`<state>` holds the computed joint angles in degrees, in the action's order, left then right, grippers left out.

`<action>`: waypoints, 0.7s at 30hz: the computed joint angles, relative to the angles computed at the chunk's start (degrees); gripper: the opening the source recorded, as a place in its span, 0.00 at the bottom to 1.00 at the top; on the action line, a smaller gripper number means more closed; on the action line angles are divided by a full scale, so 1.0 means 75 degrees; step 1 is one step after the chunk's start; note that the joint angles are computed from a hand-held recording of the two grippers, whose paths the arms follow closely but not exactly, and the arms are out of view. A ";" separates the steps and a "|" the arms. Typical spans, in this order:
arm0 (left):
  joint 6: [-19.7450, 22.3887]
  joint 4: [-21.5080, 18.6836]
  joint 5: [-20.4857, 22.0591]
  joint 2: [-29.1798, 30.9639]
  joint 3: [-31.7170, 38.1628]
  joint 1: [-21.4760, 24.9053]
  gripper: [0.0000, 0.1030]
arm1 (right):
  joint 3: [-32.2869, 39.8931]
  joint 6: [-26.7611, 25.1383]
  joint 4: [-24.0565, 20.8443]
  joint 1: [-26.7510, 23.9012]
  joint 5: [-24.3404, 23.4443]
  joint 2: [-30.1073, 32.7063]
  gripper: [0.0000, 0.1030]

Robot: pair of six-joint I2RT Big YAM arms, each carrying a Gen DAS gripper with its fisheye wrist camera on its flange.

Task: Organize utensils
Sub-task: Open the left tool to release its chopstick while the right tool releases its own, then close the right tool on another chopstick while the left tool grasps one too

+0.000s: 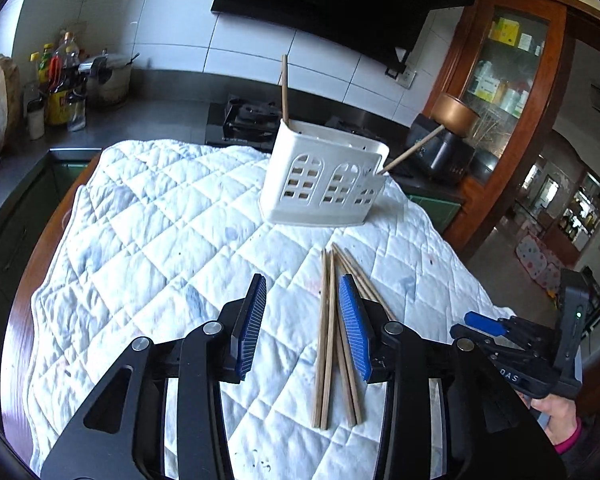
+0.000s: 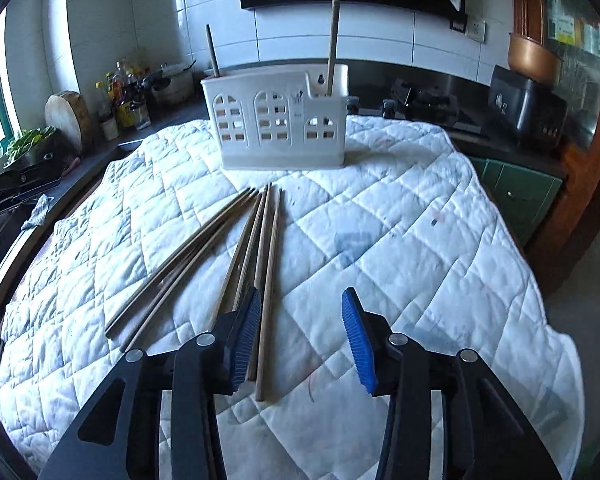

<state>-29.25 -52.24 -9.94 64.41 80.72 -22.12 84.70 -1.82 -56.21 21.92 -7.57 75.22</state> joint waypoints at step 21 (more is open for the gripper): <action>-0.0266 -0.0247 -0.0023 -0.0378 -0.0982 0.0037 0.38 | 0.0438 -0.0563 -0.0378 0.0400 0.0239 0.0888 0.10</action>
